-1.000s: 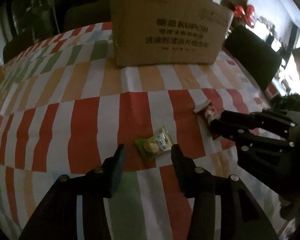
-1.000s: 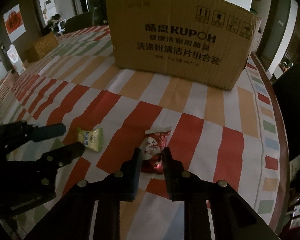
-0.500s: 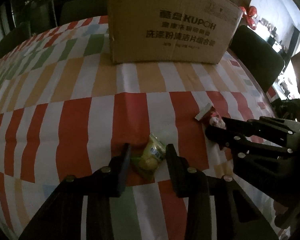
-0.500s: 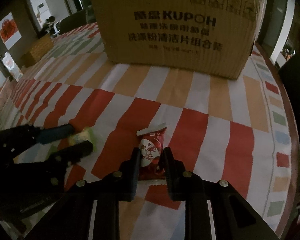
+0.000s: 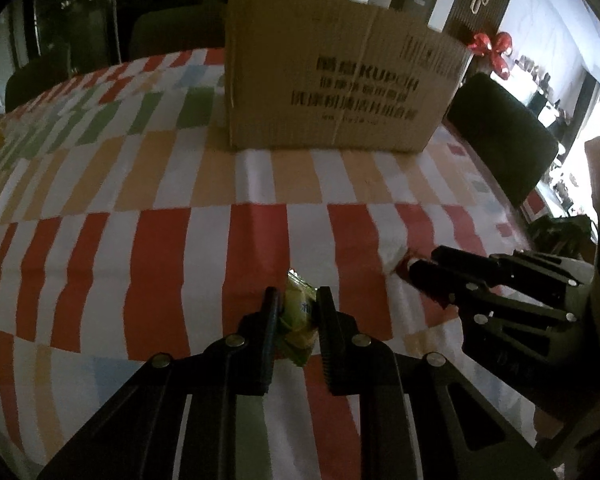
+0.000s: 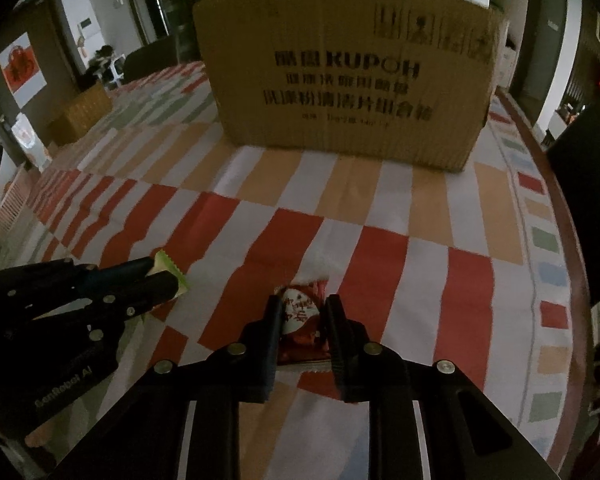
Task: Organize snacks
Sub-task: 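Lift both candies and carry them over the box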
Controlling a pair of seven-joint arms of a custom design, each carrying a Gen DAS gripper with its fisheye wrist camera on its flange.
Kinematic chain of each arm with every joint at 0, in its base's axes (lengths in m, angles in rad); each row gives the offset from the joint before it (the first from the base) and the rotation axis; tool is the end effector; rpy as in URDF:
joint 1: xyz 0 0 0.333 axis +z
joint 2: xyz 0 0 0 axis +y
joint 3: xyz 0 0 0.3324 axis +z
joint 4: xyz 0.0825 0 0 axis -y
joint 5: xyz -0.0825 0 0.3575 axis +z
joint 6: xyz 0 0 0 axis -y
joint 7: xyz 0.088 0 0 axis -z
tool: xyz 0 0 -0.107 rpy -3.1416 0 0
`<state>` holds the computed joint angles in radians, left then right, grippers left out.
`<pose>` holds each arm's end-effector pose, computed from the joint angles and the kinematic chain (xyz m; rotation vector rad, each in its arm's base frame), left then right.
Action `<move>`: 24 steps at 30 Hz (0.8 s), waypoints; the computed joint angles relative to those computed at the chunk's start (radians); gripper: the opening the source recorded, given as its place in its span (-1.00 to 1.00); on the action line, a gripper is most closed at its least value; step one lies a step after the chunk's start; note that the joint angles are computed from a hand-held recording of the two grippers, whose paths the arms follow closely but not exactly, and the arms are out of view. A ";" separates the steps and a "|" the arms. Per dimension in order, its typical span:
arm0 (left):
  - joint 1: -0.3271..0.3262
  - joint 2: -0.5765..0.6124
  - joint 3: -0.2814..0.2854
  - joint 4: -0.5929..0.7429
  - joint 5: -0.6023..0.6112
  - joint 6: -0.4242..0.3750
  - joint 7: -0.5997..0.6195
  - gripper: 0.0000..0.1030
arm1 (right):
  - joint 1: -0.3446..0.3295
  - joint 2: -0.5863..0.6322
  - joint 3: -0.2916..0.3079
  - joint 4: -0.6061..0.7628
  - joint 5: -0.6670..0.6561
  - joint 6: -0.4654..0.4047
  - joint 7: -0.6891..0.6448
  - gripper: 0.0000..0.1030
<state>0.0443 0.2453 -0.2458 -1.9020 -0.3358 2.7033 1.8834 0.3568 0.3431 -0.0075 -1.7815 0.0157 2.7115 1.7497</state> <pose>0.6264 -0.1037 0.4673 -1.7447 2.1902 -0.8306 0.6290 0.2292 0.4601 -1.9808 1.6879 -0.3821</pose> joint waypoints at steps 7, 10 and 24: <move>0.002 -0.037 -0.005 0.003 -0.036 0.026 0.023 -0.62 | 0.000 -0.034 -0.004 -0.018 -0.011 0.031 0.010 -0.57; -0.006 -0.047 -0.001 0.015 -0.039 0.033 0.026 -0.62 | 0.000 -0.049 -0.006 -0.026 -0.016 0.048 0.015 -0.57; -0.028 0.014 0.004 0.230 0.019 0.015 -0.025 -0.62 | 0.006 -0.057 -0.057 0.089 -0.139 0.097 0.104 -0.57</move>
